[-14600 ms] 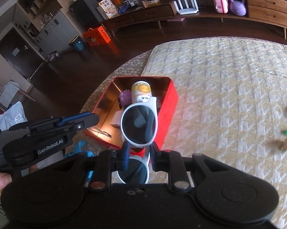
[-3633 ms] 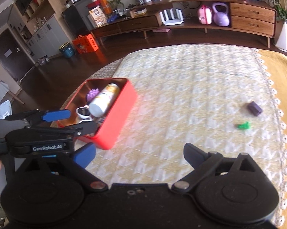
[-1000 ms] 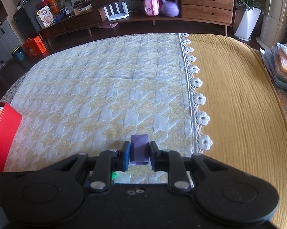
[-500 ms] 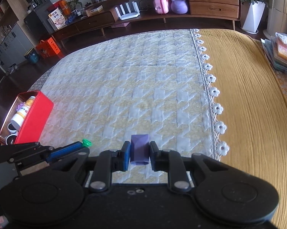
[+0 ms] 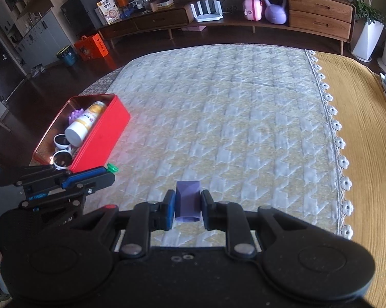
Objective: Organize rigid objects
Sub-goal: 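Carry the green piece with the left tool while the right tool carries the cylinder to the tin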
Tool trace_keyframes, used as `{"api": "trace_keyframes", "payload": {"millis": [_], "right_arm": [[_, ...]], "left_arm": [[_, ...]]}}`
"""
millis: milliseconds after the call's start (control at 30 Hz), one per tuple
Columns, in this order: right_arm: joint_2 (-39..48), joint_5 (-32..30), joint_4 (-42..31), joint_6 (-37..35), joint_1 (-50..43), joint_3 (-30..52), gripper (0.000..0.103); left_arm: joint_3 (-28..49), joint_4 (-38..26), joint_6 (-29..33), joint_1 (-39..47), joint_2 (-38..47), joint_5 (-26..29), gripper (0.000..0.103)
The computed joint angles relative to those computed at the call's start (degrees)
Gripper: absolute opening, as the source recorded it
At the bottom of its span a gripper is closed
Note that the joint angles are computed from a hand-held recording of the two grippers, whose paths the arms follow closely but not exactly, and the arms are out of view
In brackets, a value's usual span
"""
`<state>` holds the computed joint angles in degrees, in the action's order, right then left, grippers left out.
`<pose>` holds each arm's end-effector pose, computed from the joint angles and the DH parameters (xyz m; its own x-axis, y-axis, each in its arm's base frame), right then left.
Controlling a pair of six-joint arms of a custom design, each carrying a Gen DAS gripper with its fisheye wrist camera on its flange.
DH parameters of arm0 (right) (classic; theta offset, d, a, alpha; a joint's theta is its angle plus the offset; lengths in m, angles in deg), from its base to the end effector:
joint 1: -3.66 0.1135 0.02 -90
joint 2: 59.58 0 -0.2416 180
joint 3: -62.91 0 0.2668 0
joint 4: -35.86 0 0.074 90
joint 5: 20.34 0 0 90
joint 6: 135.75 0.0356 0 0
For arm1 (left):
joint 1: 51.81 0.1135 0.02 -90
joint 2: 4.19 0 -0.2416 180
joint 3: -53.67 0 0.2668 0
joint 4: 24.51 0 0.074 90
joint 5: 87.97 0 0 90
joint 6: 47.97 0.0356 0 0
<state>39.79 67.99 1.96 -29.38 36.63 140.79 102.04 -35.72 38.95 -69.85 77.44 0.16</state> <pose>0.3097 0.2021 0.1639 -0.8197 -0.1959 -0.5382 -0.3406 0.9222 0.1831 0.2724 -0.0875 0.1294 -0.6806 0.1652 -0.7138 0.2512 0.9678 -0.0155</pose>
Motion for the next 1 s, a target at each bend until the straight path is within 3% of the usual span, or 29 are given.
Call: {"api": "trace_keyframes", "payload": {"millis": [233, 500, 800, 1000], "right_arm": [[3.12, 2.39, -2.30, 1.61, 6.48, 5.93, 0.020], [9.76, 4.11, -4.39, 2.74, 11.54, 14.41, 0.020], [19.90, 4.45, -6.64, 3.76, 14.88, 27.23, 0.020], [27.88, 3.72, -8.76, 4.36, 16.30, 37.86, 0.020]], "left_arm": [[-4.05, -4.59, 3.85, 9.89, -9.26, 4.14, 0.007], [-4.74, -7.24, 10.28, 22.16, -12.51, 9.65, 0.007], [-0.21, -6.23, 13.85, 34.09, -5.23, 14.67, 0.007], [5.81, -4.34, 15.29, 37.12, 2.73, 14.27, 0.007]]}}
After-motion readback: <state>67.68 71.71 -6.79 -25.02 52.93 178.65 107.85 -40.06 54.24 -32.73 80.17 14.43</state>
